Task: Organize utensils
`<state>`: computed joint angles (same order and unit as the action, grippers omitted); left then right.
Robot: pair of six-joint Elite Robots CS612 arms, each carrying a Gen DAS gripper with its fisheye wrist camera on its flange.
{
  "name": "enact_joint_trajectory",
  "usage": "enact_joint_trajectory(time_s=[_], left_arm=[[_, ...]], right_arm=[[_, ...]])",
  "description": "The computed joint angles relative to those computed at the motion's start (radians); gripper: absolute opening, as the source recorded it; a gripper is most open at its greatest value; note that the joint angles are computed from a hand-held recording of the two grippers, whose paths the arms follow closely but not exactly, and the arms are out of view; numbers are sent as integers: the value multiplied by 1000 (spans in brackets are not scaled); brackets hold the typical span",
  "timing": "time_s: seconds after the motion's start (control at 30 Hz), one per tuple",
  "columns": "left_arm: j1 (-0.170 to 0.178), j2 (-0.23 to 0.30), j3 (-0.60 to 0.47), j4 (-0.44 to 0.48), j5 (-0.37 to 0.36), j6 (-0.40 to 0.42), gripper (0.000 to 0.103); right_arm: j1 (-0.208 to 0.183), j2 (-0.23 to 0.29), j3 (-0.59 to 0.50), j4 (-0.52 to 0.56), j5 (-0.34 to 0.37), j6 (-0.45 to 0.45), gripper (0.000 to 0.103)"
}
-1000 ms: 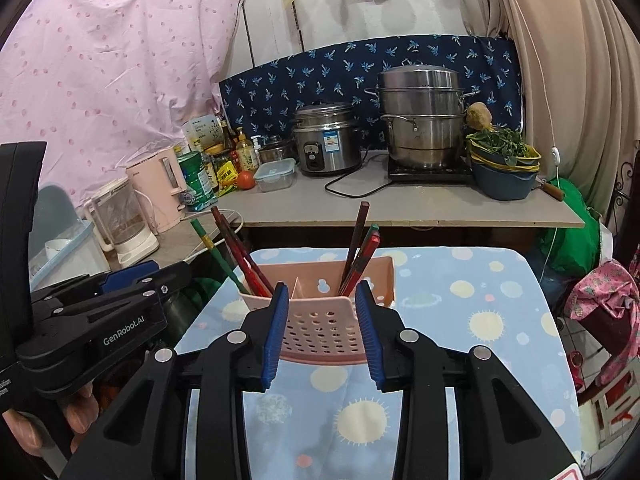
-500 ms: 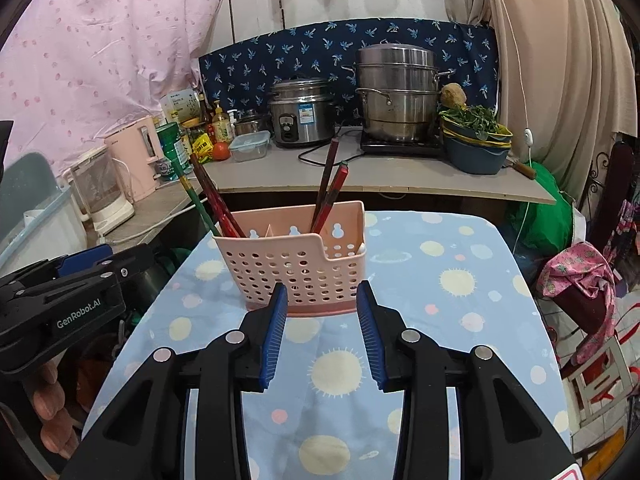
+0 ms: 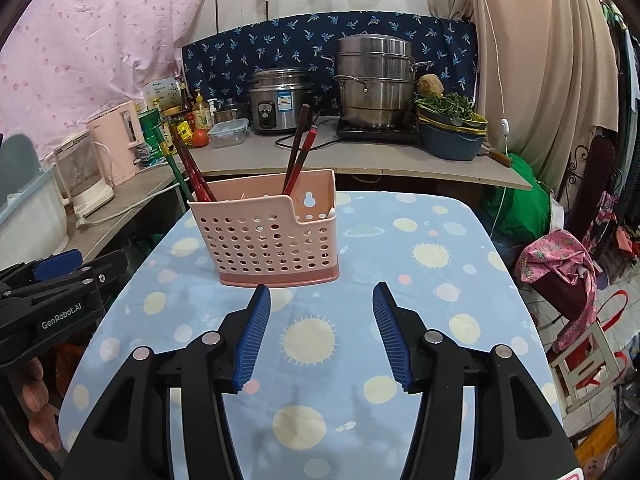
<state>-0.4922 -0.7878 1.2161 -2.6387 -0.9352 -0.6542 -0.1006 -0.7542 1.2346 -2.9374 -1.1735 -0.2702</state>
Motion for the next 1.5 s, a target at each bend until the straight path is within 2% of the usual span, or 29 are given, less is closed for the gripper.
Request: enact_joint_trajectory(time_s=[0.13, 0.27, 0.33, 0.5, 0.73, 0.83, 1.5], left_arm=[[-2, -1, 7, 10, -1, -6, 65], [-7, 1, 13, 12, 16, -14, 76], [-9, 1, 17, 14, 23, -11, 78], [-12, 1, 24, 19, 34, -18, 90], [-10, 1, 29, 39, 18, -39, 94], [-11, 3, 30, 52, 20, -52, 95], [-6, 7, 32, 99, 16, -98, 95]], right_arm=[[0, -3, 13, -15, -21, -1, 62], [-7, -4, 20, -11, -2, 14, 77], [-9, -4, 22, -7, -2, 19, 78], [-9, -2, 23, 6, -5, 23, 84], [-8, -1, 30, 2, -15, 5, 87], [-6, -2, 33, 0, -22, 2, 96], [3, 1, 41, 9, -42, -32, 96]])
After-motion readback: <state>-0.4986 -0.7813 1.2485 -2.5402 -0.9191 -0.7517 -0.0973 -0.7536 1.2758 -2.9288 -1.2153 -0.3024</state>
